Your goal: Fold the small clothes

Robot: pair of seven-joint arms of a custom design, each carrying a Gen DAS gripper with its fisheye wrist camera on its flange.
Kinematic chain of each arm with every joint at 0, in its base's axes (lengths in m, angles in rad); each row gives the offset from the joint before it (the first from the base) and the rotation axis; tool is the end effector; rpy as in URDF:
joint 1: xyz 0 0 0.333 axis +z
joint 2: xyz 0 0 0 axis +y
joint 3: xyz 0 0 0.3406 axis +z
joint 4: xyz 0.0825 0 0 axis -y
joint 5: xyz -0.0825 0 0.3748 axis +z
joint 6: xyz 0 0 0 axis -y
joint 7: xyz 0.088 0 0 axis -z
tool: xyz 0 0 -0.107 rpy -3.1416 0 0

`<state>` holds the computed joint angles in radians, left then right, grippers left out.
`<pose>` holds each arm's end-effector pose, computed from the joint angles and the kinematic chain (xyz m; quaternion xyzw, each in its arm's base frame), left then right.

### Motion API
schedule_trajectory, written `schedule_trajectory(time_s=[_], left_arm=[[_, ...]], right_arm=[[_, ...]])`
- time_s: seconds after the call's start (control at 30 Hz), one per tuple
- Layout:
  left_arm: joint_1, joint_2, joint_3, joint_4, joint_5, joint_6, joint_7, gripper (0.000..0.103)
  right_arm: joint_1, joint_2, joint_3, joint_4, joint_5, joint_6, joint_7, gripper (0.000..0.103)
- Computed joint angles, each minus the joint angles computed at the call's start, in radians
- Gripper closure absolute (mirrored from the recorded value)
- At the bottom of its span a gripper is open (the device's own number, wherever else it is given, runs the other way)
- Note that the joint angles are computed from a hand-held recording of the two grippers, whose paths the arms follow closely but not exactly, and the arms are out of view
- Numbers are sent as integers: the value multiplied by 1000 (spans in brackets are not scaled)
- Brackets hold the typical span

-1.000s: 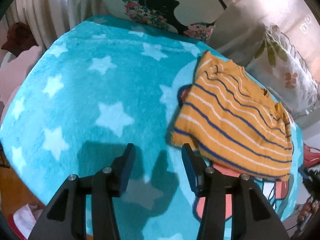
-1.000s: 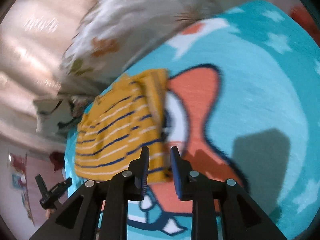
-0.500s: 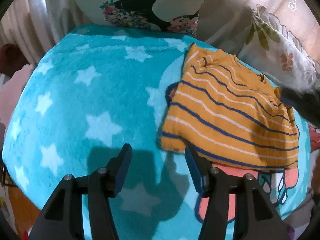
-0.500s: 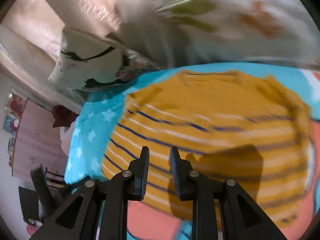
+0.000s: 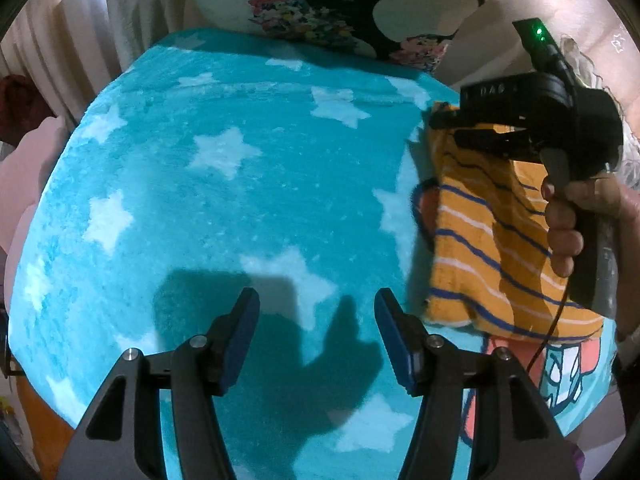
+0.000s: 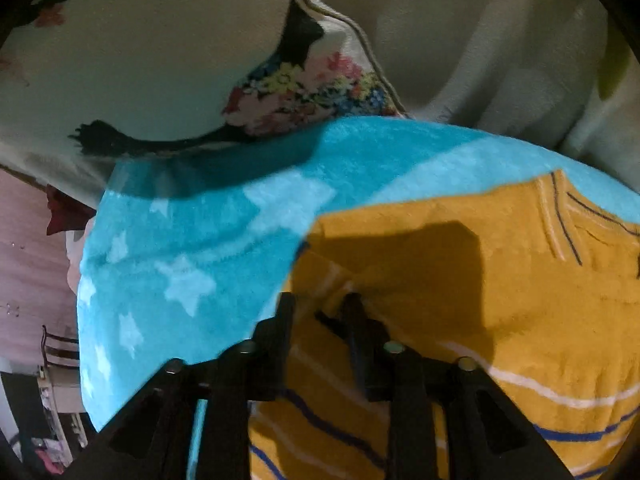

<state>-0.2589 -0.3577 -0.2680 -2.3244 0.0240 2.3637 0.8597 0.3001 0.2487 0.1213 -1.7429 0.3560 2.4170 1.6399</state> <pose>0.3926 -0.2418 0.5416 -0.7488 0.6322 -0.1784 0.0877 0.6080 0.2662 0.5053 -0.7241 0.6389 0.0278 0.2584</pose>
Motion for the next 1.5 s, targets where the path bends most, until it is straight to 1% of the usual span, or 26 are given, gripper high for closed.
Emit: schedule_trajectory(time_s=[0.03, 0.07, 0.17, 0.27, 0.33, 0.4, 0.43, 0.57, 0.63, 0.67, 0.73, 0.83, 0.93, 1.0, 1.07, 1.17, 1.2, 1.23, 1.33, 1.37, 1.43, 1.5], left_arm=[[2, 4, 2, 2, 3, 0, 5, 44], [3, 10, 3, 5, 7, 1, 10, 44], [9, 29, 0, 22, 27, -7, 21, 44], [11, 44, 2, 33, 37, -9, 31, 43], [14, 55, 0, 39, 45, -12, 28, 41], [15, 65, 1, 43, 48, -12, 26, 41], [15, 69, 1, 45, 50, -13, 25, 41], [15, 81, 1, 50, 56, -20, 20, 41], [15, 83, 3, 49, 56, -20, 19, 40], [15, 84, 5, 47, 55, -21, 19, 39], [14, 80, 10, 38, 45, -15, 24, 39], [18, 80, 17, 29, 34, -4, 26, 39], [22, 73, 20, 18, 28, 4, 27, 39], [26, 67, 18, 10, 34, 13, 26, 38], [26, 64, 19, 4, 28, 17, 27, 38], [26, 53, 24, -8, 13, 24, 29, 38], [26, 51, 26, -13, 7, 29, 31, 38], [26, 48, 28, -17, 1, 33, 32, 38], [26, 40, 35, -26, -24, 46, 41, 38], [23, 36, 39, -30, -38, 57, 46, 38], [14, 23, 50, -47, -75, 83, 68, 38], [-3, 15, 64, -63, -134, 119, 98, 38]], right_arm=[[-4, 9, 6, 14, 14, -13, -18, 51], [-4, 14, 7, 24, 11, -21, -27, 49], [16, 5, -4, 30, -54, -50, -3, 48], [19, -38, 0, -4, -47, -51, 4, 48], [28, -79, -2, -43, -64, -44, 15, 43], [43, -110, -3, -77, -101, -35, 36, 41], [51, -118, -4, -85, -129, -40, 47, 38], [78, -114, -4, -95, -231, -59, 92, 33], [93, -105, -4, -99, -281, -53, 125, 29], [102, -101, -4, -100, -312, -49, 143, 28], [118, -91, -5, -94, -376, -50, 176, 22], [148, -73, -11, -81, -494, -68, 235, 18], [182, -64, -16, -79, -624, -88, 296, 18], [195, -65, -16, -85, -675, -88, 332, 19], [194, -68, -15, -86, -679, -93, 348, 22], [199, -74, -19, -85, -727, -111, 392, 43], [198, -84, -24, -91, -753, -119, 400, 57], [195, -89, -23, -96, -766, -119, 401, 64], [173, -110, -18, -124, -739, -87, 379, 75], [165, -108, -15, -122, -711, -77, 371, 77], [133, -121, -10, -139, -580, -33, 330, 82], [86, -139, -7, -166, -390, 14, 243, 85]])
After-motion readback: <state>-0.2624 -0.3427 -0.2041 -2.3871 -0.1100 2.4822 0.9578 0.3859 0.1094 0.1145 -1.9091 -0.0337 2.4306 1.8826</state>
